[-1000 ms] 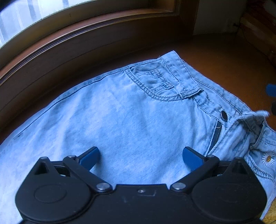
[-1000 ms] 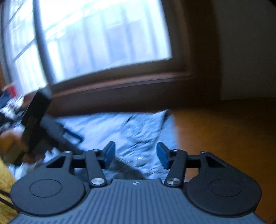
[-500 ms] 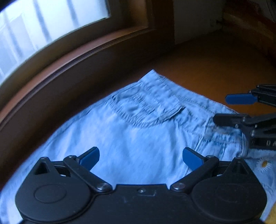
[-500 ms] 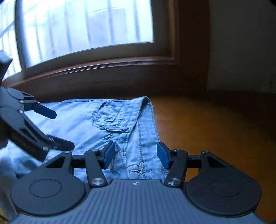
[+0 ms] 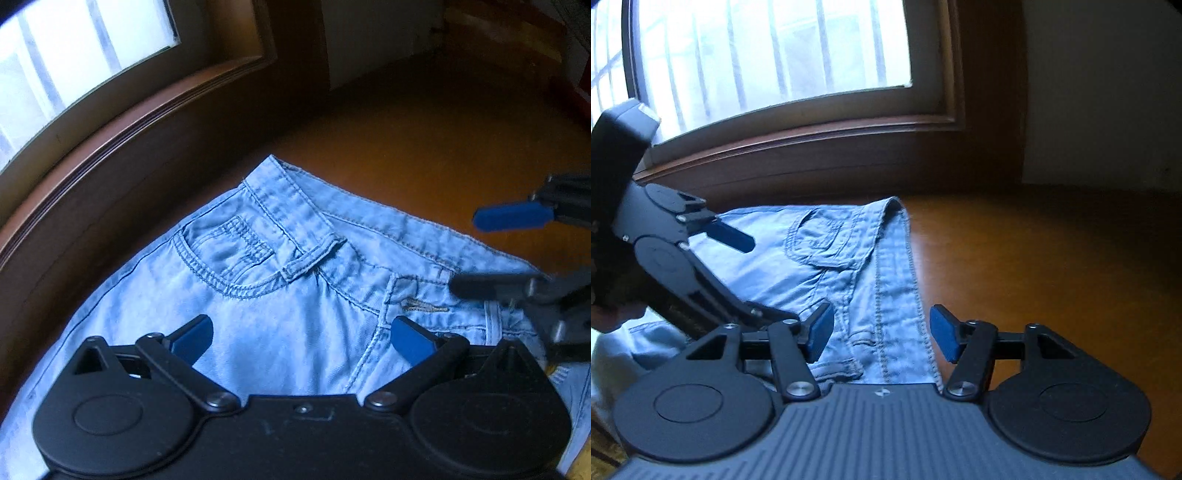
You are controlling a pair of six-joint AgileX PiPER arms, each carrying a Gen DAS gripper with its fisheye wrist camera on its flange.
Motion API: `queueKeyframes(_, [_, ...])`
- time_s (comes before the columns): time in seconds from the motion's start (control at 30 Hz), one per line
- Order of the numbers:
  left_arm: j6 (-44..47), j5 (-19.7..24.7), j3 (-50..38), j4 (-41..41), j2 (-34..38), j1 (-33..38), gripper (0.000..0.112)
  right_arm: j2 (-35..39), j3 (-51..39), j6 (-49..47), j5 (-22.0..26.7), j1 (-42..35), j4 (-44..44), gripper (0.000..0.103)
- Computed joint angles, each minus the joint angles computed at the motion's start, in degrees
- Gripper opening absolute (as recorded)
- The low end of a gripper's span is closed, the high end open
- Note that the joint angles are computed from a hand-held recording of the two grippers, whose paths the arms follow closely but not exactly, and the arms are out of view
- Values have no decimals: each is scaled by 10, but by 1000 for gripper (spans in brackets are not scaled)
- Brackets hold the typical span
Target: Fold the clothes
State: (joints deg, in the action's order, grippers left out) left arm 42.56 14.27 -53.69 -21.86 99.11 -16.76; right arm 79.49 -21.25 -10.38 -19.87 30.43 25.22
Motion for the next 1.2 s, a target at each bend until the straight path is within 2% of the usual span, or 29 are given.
queueKeyframes(0.1, [27, -2, 6, -31, -5, 11, 103, 19, -16, -10, 15, 5, -5, 61])
queueKeyframes(0.23, [-85, -20, 12, 79, -6, 10, 103, 52, -45, -113, 16, 19, 45, 61])
queueKeyframes(0.3, [-104, -12, 6, 92, -3, 14, 103, 70, -56, -169, 0, 32, 100, 61])
queueKeyframes(0.33, [-87, -8, 4, 72, -2, 19, 103, 76, -58, -181, -7, 34, 111, 61])
queueKeyframes(0.43, [-41, 12, -6, 15, 5, 34, 103, 86, -58, -115, -12, 18, 44, 62])
queueKeyframes(0.5, [-60, 32, -1, 23, -12, 43, 103, 92, -54, -53, -16, 3, -4, 70])
queueKeyframes(0.57, [-139, 9, 17, 94, -26, 37, 103, 89, -65, -35, 14, -12, -2, 70])
queueKeyframes(0.6, [-197, -6, 34, 150, -40, 36, 103, 84, -68, -29, 19, -12, 8, 66])
queueKeyframes(0.67, [-311, -27, 64, 258, -69, 44, 103, 68, -53, 28, -29, -6, -40, 65])
queueKeyframes(0.73, [-426, -38, 88, 357, -94, 63, 103, 70, -51, 131, -71, -13, -151, 65])
queueKeyframes(0.87, [-655, 6, 101, 526, -110, 109, 103, 150, -104, 349, -92, -29, -356, 65])
queueKeyframes(0.93, [-748, 38, 101, 574, -103, 125, 103, 196, -134, 373, -86, -16, -378, 64])
queueKeyframes(1.0, [-770, 59, 101, 568, -99, 139, 103, 207, -140, 306, -77, -1, -338, 65])
queueKeyframes(1.07, [-780, 77, 100, 558, -93, 143, 103, 207, -143, 191, -60, 20, -263, 65])
queueKeyframes(1.1, [-784, 70, 104, 548, -93, 144, 103, 206, -143, 134, -53, 23, -225, 65])
queueKeyframes(1.17, [-732, 62, 99, 464, -86, 146, 103, 206, -139, 19, -54, 31, -144, 66])
queueKeyframes(1.2, [-707, 58, 95, 425, -81, 144, 103, 203, -138, -18, -50, 26, -92, 75])
